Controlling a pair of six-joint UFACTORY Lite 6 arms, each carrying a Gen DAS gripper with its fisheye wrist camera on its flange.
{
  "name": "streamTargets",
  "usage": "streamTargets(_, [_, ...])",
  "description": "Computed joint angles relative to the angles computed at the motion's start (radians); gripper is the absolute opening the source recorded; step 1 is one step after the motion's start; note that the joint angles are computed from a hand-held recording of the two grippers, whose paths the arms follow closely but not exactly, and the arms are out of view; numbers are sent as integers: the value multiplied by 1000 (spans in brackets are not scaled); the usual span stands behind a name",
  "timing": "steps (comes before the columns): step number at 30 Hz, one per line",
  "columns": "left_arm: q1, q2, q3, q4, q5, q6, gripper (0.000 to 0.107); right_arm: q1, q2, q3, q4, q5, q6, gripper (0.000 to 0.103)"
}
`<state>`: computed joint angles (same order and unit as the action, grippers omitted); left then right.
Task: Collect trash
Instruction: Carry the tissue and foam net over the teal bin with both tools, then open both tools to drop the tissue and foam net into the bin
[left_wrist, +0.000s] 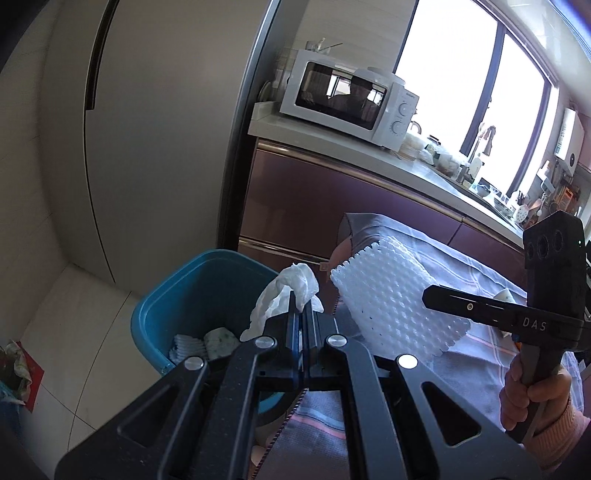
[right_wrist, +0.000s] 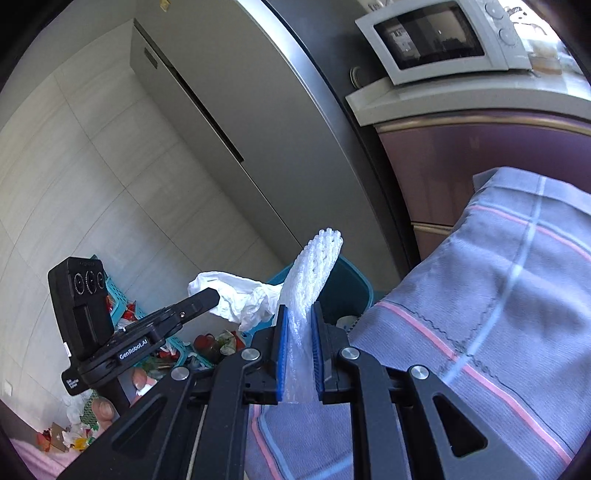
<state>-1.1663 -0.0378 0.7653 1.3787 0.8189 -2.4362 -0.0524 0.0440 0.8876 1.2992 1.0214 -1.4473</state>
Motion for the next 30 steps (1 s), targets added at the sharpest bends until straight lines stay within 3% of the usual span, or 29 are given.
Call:
streamTargets(17, [264, 157, -48, 240, -236, -228, 2, 328, 242, 178, 23, -321, 156, 13])
streamTargets(23, [336, 231, -57, 433, -299, -428, 3, 369, 285, 205, -7, -368, 216, 17])
streamTargets(24, [343, 239, -63, 481, -302, -476, 3, 375, 304, 224, -13, -377, 228, 22])
streamTargets(25, [353, 250, -65, 515, -307, -514, 8, 377, 310, 228, -19, -383, 238, 28])
streamTargets(26, [360, 259, -63, 534, -318, -536, 24, 378, 319, 237, -21, -387, 242, 36])
streamTargets(27, [368, 265, -66, 577, -324, -578, 32, 380, 325, 246, -18, -391, 239, 36])
streamTargets(28, [367, 271, -67, 589, -318, -595, 37, 380, 321, 243, -19, -395, 238, 37])
streamTargets(30, [367, 282, -64, 591, -315, -599, 37, 366, 299, 221, -13, -386, 224, 39])
